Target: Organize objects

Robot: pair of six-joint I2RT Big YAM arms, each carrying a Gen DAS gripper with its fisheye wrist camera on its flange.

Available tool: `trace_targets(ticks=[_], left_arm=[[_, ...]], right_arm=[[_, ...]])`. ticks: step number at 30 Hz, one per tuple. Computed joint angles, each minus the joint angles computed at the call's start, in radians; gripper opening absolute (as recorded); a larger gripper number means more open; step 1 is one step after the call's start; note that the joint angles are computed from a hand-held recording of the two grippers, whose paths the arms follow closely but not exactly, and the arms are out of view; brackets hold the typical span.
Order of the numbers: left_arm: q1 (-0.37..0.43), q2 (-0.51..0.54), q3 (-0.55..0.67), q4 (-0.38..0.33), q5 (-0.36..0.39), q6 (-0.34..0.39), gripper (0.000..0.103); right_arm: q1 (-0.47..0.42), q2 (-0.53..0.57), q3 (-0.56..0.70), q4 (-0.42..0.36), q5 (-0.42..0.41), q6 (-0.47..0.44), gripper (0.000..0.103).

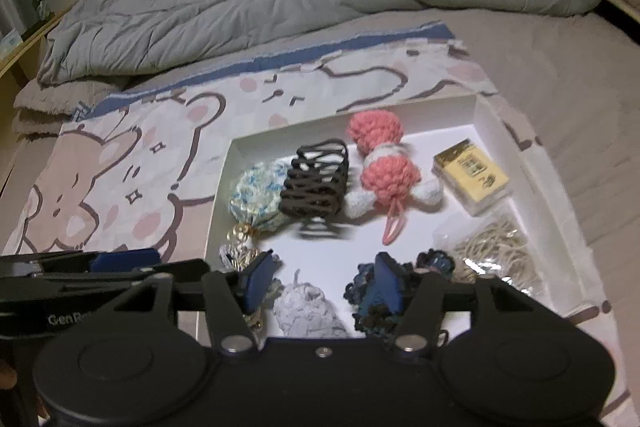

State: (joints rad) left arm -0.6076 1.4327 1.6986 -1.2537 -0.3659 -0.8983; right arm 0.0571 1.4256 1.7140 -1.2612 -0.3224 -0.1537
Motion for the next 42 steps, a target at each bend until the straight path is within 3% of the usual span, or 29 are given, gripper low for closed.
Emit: trace_targets(ticks=[5, 12, 17, 24, 34, 42], left_arm=[[-0.02, -0.014, 0.026, -0.061, -0.058, 0.032, 0.077], [-0.059, -0.051, 0.055, -0.099, -0.131, 0.086, 0.089], [-0.096, -0.081, 0.069, -0.13, -0.185, 0.099, 0.092], [-0.154, -0.102, 0.08, -0.213, -0.266, 0.063, 0.092], [-0.229, -0.143, 0.052, -0.261, -0.359, 0.0, 0.101], [-0.262, -0.168, 0.037, -0.3, -0.41, 0.006, 0.101]], right_arm=[[0.012, -0.037, -0.002, -0.01, 0.082, -0.023, 0.07], [0.005, -0.109, -0.026, -0.007, 0.105, -0.023, 0.076], [0.011, -0.165, -0.043, -0.012, 0.107, -0.023, 0.091], [0.04, -0.238, -0.07, -0.033, 0.166, -0.024, 0.091], [0.082, -0.331, -0.11, -0.012, 0.253, 0.0, 0.094], [0.084, -0.392, -0.151, 0.012, 0.31, 0.032, 0.095]])
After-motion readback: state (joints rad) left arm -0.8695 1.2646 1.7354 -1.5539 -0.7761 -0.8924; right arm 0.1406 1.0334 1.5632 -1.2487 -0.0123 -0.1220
